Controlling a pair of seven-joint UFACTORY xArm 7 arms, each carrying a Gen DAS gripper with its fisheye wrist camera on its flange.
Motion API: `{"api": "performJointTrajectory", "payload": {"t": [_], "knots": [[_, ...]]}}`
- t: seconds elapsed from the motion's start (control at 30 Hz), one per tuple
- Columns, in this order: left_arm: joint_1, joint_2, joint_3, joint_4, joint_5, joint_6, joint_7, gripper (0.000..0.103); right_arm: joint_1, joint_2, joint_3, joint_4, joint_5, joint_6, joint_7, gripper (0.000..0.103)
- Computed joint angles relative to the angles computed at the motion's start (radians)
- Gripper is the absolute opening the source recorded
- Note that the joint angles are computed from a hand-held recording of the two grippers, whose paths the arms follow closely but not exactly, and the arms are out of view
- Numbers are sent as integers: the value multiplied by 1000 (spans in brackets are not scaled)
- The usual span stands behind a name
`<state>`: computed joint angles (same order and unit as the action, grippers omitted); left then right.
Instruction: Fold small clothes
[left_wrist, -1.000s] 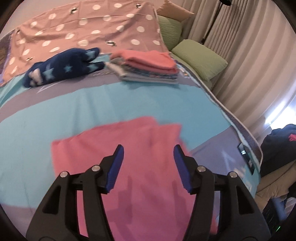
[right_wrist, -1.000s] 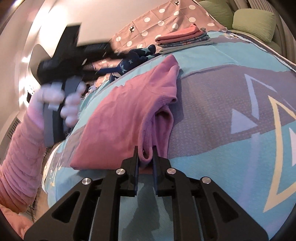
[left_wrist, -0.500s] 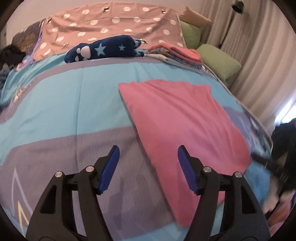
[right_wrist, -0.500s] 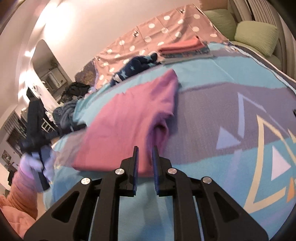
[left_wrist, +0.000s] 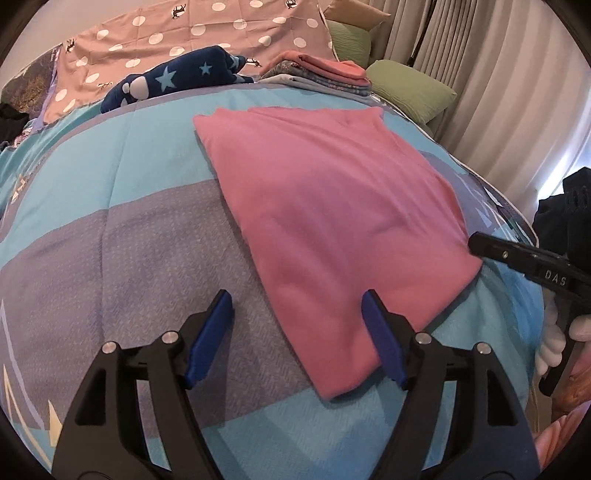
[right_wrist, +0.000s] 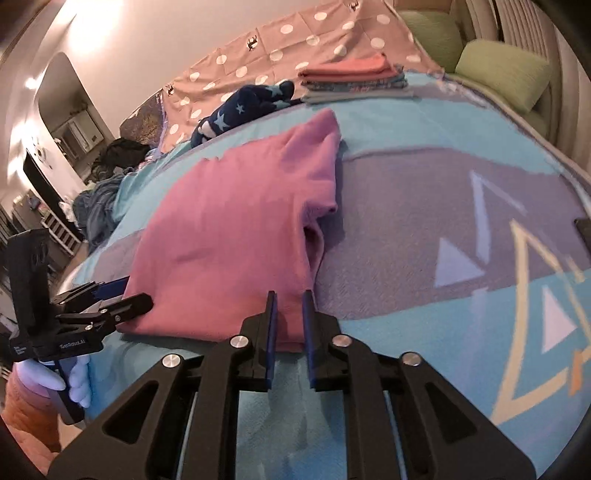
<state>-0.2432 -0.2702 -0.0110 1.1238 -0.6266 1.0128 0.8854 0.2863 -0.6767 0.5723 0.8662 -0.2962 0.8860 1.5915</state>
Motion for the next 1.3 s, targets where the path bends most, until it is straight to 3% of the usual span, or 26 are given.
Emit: {"api": "performJointTrajectory", "payload": {"t": [0.23, 0.4, 0.6, 0.7, 0.83, 0.9, 0.97, 1.03, 1.3], "knots": [[-3, -21, 2, -21, -5, -16, 2, 76, -23, 11, 6, 35, -40, -22, -34, 14], [-4, -28, 10, -18, -7, -3, 6, 76, -50, 90, -17, 83, -84, -66, -114, 14], [-2, -12, 15, 19, -11, -8, 4, 76, -61, 127, -69, 81, -100, -106, -132, 14], [1, 45, 17, 85, -46, 2, -19, 77, -26, 159, -128, 60, -26, -115, -164, 20], [26, 177, -7, 217, -51, 44, -125, 77, -3, 108, -177, -12, 22, -223, -171, 23], [43, 233, -19, 278, -65, 91, -164, 77, -20, 59, -177, -31, 24, -224, -175, 35], [56, 273, -38, 327, -67, 124, -173, 77, -49, 8, -171, -38, 19, -176, -182, 55], [62, 301, -57, 362, -61, 136, -177, 78, -40, -15, -208, -62, 44, -185, -234, 56], [71, 427, -113, 501, -36, 174, -245, 80, 52, 43, -373, -185, 289, -434, -453, 60]]}}
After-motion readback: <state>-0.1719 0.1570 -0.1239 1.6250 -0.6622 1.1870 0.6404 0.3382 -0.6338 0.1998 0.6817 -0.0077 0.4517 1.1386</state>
